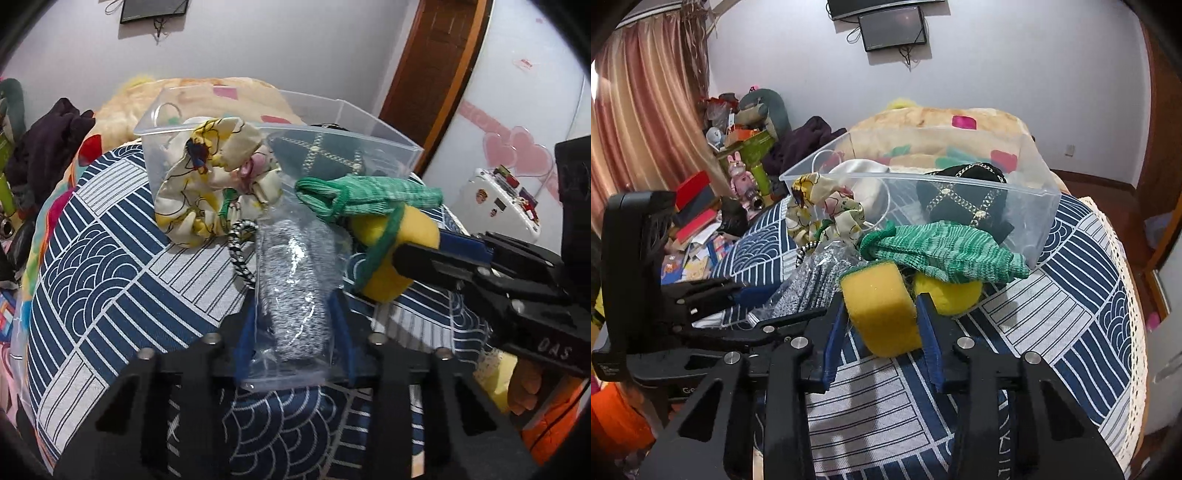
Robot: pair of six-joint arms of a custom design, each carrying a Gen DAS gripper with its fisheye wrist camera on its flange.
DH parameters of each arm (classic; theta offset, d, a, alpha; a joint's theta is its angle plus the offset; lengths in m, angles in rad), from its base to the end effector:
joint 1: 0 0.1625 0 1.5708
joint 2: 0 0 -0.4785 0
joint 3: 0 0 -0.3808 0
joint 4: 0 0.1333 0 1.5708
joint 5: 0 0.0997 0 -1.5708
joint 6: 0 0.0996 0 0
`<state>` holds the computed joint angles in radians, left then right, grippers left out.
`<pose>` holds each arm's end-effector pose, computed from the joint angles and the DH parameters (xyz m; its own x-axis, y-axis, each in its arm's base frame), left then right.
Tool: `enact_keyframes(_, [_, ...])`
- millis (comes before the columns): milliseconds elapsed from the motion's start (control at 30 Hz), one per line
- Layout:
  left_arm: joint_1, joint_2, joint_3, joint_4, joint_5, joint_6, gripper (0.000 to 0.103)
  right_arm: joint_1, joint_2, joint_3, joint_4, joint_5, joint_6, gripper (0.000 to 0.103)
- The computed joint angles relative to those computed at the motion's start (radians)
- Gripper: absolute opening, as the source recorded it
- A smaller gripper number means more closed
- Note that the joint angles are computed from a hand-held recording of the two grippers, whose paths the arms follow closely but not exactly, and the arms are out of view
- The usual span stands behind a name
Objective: Organize soft objects
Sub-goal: 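Drop foil pouch into box with left tool while right tool drops sponge in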
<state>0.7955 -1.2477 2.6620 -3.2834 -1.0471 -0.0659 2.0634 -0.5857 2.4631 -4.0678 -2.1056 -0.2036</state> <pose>-0.1015 -0.3652 0.1870 -0.7639 0.4551 -0.4576 0.6201 0.7142 -0.3247 0.2689 -0.3264 0.0521 -0.8017 -0.2881 0.5238 -0.5586 0.6730 -0.4848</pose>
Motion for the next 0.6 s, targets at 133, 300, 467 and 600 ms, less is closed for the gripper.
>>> enact_keyframes(133, [-0.024, -0.017, 0.021, -0.009, 0.016, -0.001, 0.029, 0.006, -0.009, 0.017, -0.028, 0.009, 0.007, 0.033])
enact_keyframes(300, [-0.038, -0.058, 0.025, 0.002, 0.012, -0.004, 0.023, 0.02, -0.024, 0.029, -0.058, 0.006, 0.007, 0.033])
enact_keyframes(467, [-0.046, -0.107, 0.011, 0.018, -0.003, 0.005, 0.022, 0.032, -0.044, 0.036, -0.095, 0.002, -0.001, 0.033])
enact_keyframes(600, [-0.063, -0.142, -0.004, 0.016, -0.004, 0.02, 0.022, 0.044, -0.06, 0.035, -0.12, 0.001, -0.006, 0.033])
